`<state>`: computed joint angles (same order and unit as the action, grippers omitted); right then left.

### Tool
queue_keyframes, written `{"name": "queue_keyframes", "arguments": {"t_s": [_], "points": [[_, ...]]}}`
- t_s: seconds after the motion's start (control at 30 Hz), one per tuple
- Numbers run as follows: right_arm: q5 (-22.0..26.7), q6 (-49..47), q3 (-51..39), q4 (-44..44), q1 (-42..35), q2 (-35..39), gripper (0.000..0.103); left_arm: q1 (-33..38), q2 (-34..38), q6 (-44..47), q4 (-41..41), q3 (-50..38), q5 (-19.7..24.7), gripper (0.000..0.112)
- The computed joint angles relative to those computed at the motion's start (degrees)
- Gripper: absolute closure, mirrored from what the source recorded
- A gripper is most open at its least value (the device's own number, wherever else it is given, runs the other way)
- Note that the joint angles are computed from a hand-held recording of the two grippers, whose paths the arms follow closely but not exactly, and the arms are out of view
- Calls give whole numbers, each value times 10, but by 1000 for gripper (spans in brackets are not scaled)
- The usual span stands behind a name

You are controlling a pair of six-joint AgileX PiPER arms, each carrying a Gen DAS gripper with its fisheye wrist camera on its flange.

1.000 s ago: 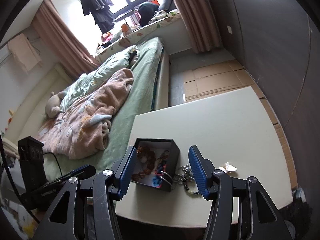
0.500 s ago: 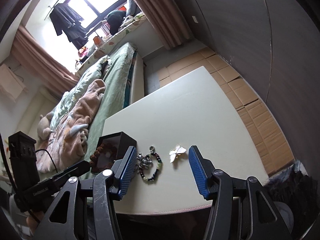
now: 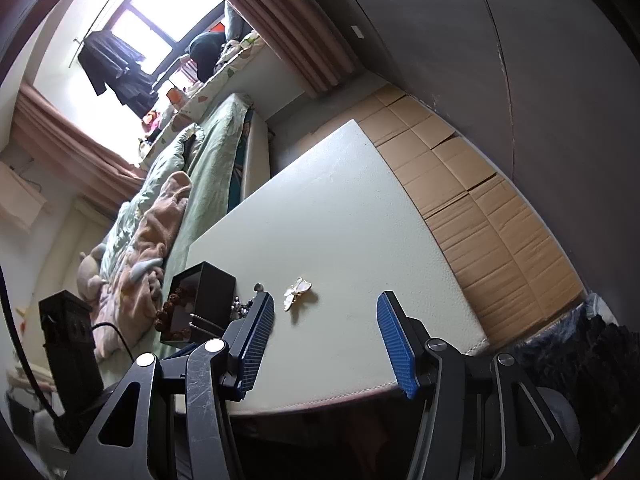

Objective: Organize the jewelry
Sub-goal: 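Grasp the silver chain necklace with the left gripper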

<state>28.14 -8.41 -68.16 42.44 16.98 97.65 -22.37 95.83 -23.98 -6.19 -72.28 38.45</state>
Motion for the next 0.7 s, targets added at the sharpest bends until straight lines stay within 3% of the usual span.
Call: {"name": "queue_keyframes", "arguments": {"t_s": [0.27, 0.33, 0.4, 0.7], "points": [[-3, -47, 28, 47, -22, -7, 48, -9, 30, -132, 153, 15, -19, 51], [-4, -59, 33, 60, -26, -8, 49, 8, 30, -104, 125, 22, -30, 61], [-4, -59, 33, 62, -27, -6, 48, 19, 33, -84, 110, 22, -36, 63], [-5, -63, 29, 61, -18, -1, 48, 72, 31, -122, 127, 23, -27, 64]]}}
